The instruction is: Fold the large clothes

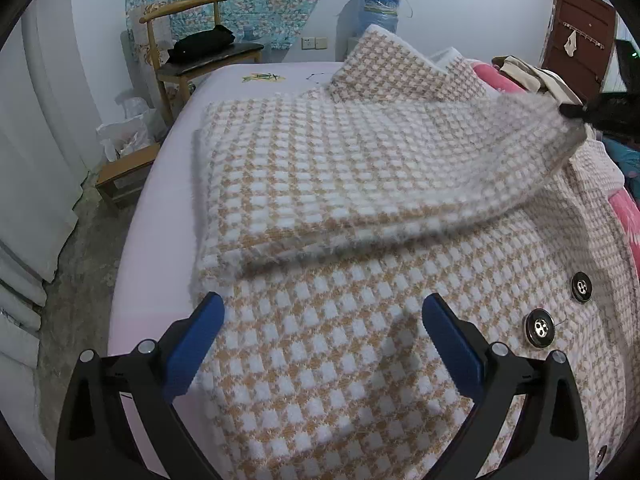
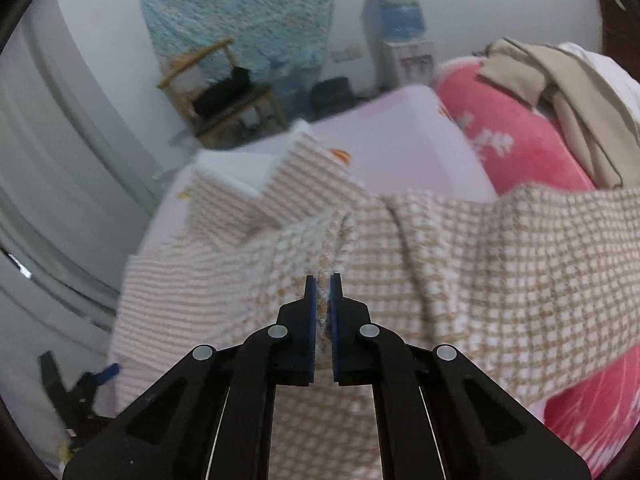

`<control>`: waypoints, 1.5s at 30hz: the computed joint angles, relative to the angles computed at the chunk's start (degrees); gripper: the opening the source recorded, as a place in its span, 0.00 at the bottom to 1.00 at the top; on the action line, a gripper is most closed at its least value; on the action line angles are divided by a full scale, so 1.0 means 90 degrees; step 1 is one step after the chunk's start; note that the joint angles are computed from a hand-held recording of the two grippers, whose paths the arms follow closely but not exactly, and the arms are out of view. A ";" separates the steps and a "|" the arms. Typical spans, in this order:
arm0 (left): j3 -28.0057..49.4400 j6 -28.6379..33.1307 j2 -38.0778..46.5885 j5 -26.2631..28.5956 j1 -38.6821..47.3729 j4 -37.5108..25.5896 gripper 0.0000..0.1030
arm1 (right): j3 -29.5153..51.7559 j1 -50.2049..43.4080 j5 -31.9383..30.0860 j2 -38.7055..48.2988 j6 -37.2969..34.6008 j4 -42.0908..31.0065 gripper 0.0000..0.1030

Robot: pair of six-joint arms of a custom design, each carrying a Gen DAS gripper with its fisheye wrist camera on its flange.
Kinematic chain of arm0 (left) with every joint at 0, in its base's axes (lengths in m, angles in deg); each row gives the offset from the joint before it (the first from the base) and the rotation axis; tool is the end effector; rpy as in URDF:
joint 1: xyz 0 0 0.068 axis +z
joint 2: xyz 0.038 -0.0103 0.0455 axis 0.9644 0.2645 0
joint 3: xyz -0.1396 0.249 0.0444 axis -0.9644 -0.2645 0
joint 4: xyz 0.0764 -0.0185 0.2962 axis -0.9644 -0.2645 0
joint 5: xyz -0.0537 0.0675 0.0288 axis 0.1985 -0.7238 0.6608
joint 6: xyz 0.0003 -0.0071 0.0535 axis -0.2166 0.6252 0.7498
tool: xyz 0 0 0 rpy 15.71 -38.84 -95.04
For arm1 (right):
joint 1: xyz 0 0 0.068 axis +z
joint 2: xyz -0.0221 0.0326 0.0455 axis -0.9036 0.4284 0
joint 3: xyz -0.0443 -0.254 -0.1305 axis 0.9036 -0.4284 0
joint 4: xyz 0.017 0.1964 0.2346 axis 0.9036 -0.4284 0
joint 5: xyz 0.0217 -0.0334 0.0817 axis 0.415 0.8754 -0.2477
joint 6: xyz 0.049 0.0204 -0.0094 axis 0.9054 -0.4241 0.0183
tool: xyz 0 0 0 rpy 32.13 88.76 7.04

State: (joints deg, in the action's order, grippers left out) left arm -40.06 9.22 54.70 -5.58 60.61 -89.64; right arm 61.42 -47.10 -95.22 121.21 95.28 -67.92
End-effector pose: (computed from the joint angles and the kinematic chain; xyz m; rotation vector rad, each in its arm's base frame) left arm 0.2468 -0.0598 0.2152 0.1413 2.4925 -0.0830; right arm 0.3803 0.1242 0.2658 0.0128 2.5190 0.4119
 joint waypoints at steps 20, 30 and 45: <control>-0.0689 0.0075 -0.1459 0.1080 0.0327 -0.0691 0.95 | -0.0621 0.0000 0.0907 0.0142 -0.0429 0.0344 0.03; -0.0711 0.0139 -0.1415 0.1117 0.0393 -0.0586 0.95 | -0.0682 -0.0057 0.0871 0.0319 -0.0256 0.0199 0.15; -0.0786 0.0014 -0.1471 0.0985 0.0259 -0.0496 0.95 | -0.0430 0.0388 0.0218 0.0459 -0.0333 0.0280 0.26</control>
State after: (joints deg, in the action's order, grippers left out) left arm -47.14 9.35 41.46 3.29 62.94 -94.11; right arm 57.55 -43.61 -93.25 125.34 92.28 -65.40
